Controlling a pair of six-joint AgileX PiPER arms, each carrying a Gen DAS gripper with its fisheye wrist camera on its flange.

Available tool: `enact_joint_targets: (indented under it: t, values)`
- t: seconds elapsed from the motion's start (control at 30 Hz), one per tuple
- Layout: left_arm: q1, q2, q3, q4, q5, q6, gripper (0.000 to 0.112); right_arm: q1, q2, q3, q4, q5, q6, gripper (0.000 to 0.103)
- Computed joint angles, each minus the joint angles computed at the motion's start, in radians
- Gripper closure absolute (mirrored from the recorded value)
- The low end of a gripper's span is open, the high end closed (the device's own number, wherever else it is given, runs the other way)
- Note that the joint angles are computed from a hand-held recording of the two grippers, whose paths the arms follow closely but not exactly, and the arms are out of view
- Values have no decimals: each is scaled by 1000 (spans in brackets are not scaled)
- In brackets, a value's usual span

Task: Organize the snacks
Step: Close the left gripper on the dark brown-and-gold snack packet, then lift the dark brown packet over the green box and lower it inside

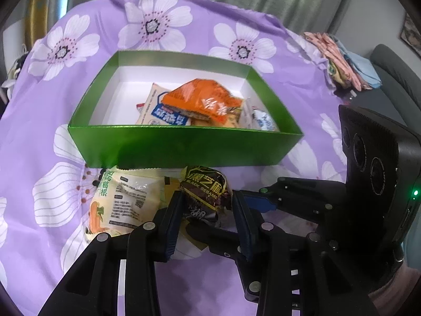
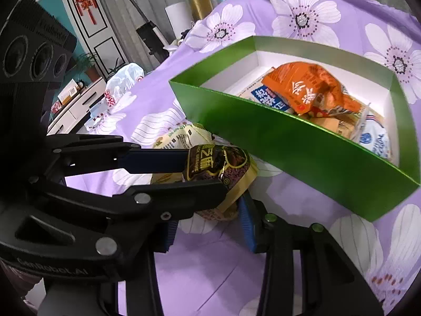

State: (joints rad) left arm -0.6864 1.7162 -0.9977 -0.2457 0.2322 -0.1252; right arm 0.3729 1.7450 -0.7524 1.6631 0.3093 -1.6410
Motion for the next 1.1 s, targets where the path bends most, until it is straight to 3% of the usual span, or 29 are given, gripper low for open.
enact_joint_targets:
  t: [0.3, 0.67, 1.1]
  values:
    - [-62, -88, 21, 184, -1, -188, 74, 39, -171, 94, 15, -77, 6, 62]
    - [-121, -157, -7, 468, 37, -453, 74, 47, -321, 123, -159, -119, 174, 62]
    - [-107, -139, -73, 464, 48, -427, 74, 10, -327, 77, -191, -106, 184, 62]
